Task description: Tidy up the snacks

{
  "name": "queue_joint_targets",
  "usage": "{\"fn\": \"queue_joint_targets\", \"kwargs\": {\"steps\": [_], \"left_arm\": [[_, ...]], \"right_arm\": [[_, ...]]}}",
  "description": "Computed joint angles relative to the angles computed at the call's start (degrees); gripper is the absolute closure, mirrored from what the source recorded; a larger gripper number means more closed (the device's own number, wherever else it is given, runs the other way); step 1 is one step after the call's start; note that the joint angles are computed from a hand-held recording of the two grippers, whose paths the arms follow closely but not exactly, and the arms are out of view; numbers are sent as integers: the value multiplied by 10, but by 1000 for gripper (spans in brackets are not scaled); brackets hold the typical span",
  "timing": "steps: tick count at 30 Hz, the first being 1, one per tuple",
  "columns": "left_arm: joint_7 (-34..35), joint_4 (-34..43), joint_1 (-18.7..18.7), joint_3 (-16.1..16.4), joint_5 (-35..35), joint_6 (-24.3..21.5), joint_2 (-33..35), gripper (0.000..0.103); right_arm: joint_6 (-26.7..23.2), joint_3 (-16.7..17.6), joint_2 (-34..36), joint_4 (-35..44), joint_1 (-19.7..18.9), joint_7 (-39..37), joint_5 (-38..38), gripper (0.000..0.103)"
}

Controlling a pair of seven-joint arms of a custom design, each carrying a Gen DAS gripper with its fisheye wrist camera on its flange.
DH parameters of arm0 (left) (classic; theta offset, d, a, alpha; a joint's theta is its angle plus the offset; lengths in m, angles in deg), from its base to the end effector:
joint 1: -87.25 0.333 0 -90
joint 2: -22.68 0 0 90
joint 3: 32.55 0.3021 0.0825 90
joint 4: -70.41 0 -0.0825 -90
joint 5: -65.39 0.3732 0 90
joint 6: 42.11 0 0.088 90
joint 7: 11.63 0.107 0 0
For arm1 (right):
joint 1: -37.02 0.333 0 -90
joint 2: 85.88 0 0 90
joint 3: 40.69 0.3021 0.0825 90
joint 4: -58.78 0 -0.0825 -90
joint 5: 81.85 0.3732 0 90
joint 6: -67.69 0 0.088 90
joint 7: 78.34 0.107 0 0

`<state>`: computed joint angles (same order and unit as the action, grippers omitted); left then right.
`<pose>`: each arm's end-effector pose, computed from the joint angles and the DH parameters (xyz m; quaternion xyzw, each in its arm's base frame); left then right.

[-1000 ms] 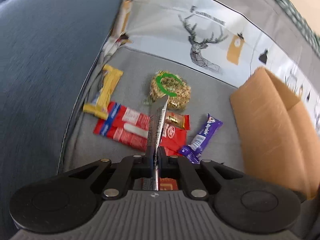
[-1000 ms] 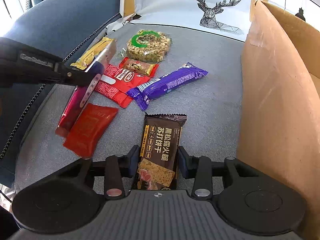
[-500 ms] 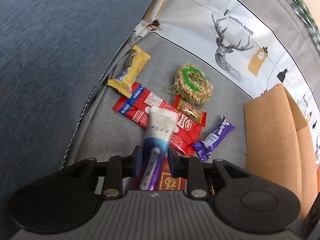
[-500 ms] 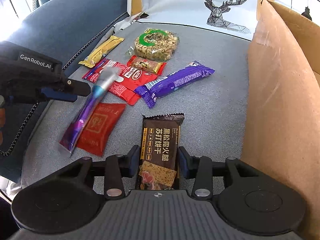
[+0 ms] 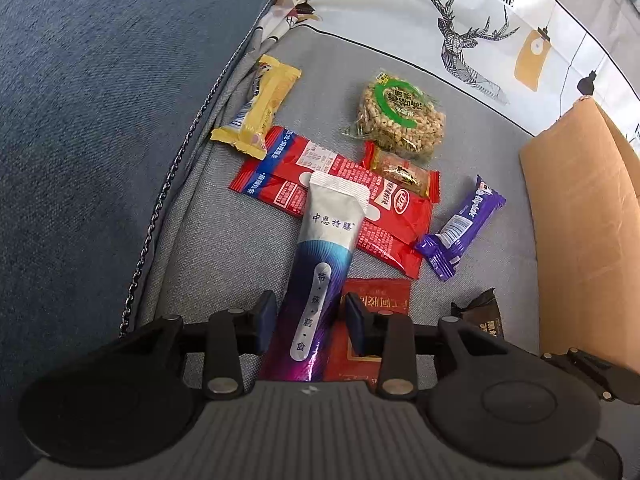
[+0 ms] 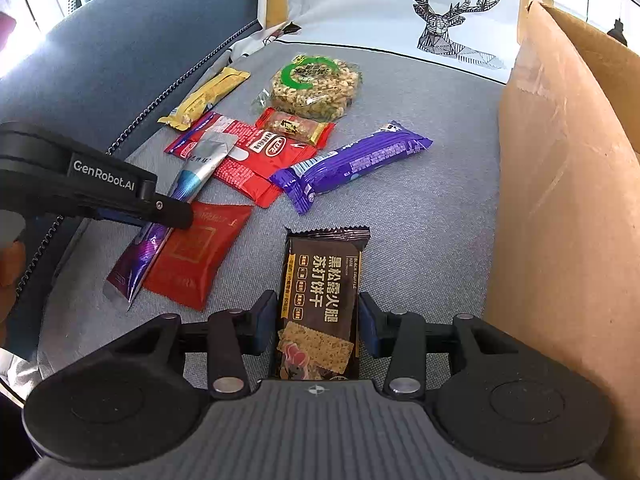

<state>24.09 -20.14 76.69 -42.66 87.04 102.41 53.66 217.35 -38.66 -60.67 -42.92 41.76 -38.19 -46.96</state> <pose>0.6698 -0.2346 0.3651 -0.8032 0.5515 -0.1890 0.1224 0.6685 0.0643 0.3452 -0.8289 0.4852 -0.0894 0.2636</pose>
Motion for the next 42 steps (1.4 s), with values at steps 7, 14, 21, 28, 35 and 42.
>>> {"fn": "queue_joint_targets", "kwargs": {"steps": [7,14,21,28,35,42], "left_arm": [[-4,-1,1,0,0,15,0,85],[-71,-39,-19,28,57,87,-28,86],[-202,-72,-55,72,167,156,-61,86],[-350,-83,-79,96,291,182,-85,86],[-402,-66,-77,85,338,195,-80,86],[-455,-25,-96,94,384,210,-54,86]], "right_arm": [[31,4,-6,-18,4,-37,-6,62],[40,22,-19,-22,-14,-63,51,62],[55,49,-51,-37,-37,-167,168,62],[40,49,-87,-37,-55,-310,309,62],[-51,8,-99,10,-73,-325,311,62],[-10,0,-97,13,-97,-404,408,62]]}}
